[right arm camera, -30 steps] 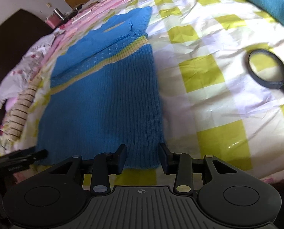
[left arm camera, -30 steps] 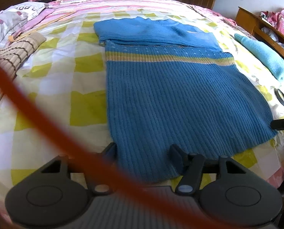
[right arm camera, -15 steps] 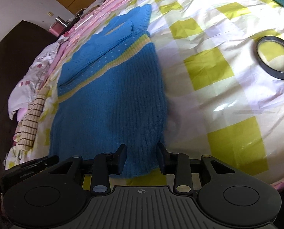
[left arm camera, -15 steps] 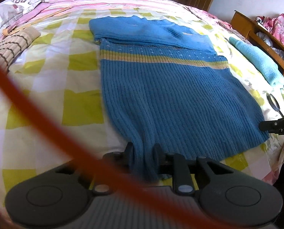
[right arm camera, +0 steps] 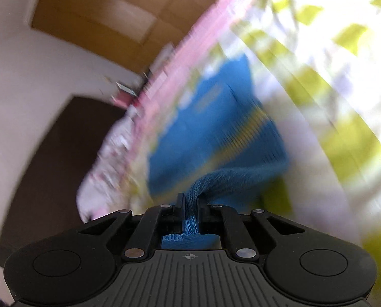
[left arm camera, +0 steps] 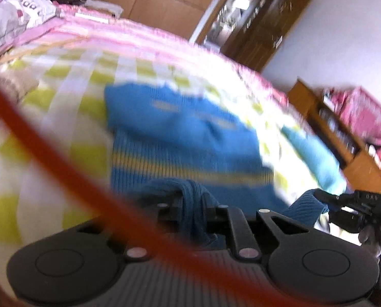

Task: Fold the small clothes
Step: 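Grasp the sweater hem with both grippers, then lift the hem with both grippers and fold it up over the collar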

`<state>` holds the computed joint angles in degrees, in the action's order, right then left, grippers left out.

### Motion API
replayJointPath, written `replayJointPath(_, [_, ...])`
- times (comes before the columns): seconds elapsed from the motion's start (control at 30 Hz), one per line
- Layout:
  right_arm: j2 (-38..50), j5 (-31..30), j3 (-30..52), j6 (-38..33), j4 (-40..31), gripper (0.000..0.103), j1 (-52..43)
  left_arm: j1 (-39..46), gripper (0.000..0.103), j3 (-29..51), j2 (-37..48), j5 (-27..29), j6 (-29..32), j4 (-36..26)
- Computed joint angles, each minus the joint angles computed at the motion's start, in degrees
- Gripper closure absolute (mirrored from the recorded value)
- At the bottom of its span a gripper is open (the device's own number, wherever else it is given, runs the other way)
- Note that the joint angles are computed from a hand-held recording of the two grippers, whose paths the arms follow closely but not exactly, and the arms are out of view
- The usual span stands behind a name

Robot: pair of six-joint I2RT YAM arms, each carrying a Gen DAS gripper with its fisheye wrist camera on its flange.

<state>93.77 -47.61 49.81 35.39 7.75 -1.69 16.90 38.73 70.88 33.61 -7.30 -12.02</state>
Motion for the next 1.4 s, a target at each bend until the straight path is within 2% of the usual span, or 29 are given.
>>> replayJointPath(0.1, [5.6,2.8,7.0,5.1,6.0,0.094,1.9,0.1,0.083,4.4,6.5,-1.4,-3.2,7.1])
replayJointPath(0.23, [15.0,8.2,19.2,8.8,8.6,0.094,4.3,0.2,0.083,12.8,17.7,-3.3,-6.9,14.4])
replayJointPath(0.33, [23.6,12.3,30.5,9.9,6.5,0.094,6.0,-0.5,0.083,19.5,26.1,-6.3,-8.0,16.9])
replayJointPath(0.47, [35.4,16.3,47.4,9.0,-2.8,0.093,7.7,-1.5,0.083,26.8,35.1,-10.3,-7.4,15.4])
replayJointPath(0.53, [37.9,19.0,49.3,7.8,-3.7,0.093,8.7,-1.6,0.082,29.8,39.0,-11.2,-8.7,14.7])
replayJointPath(0.6, [40.1,19.0,51.7,6.3,-5.2,0.09,9.0,-1.4,0.082,32.5,41.9,-11.1,-10.9,13.4])
replayJointPath(0.67, [41.3,18.8,52.8,6.4,-6.3,0.09,8.9,-1.2,0.076,33.0,42.7,-11.0,-13.1,13.7])
replayJointPath(0.73, [42.0,18.6,53.7,6.6,-7.0,0.089,8.8,-1.2,0.075,31.7,42.1,-11.2,-14.7,15.6])
replayJointPath(0.8, [42.6,18.0,54.9,7.0,-7.5,0.086,8.5,-1.3,0.073,31.2,41.7,-12.2,-15.0,17.2])
replayJointPath(0.87, [43.3,18.4,56.3,7.2,-7.6,0.077,8.6,-1.5,0.071,31.3,41.5,-14.0,-15.0,18.2])
replayJointPath(0.97, [43.7,18.8,57.8,7.0,-7.4,0.074,9.0,-1.6,0.07,32.3,41.8,-17.5,-15.8,18.4])
replayJointPath(1.07, [43.5,19.0,57.8,7.0,-6.0,0.06,9.4,-1.9,0.07,32.1,41.4,-21.3,-15.7,18.6])
replayJointPath(1.1, [43.5,19.0,58.1,6.2,-6.2,0.06,9.5,-2.0,0.07,31.4,40.9,-22.2,-15.3,19.1])
replayJointPath(1.23, [40.8,23.3,55.6,-0.8,-8.1,0.06,10.6,-2.6,0.07,25.9,36.8,-23.4,-11.8,21.9])
replayJointPath(1.4, [37.2,32.0,50.3,-14.5,-11.5,0.06,12.1,-6.5,0.069,20.3,33.6,-24.9,-2.9,23.4])
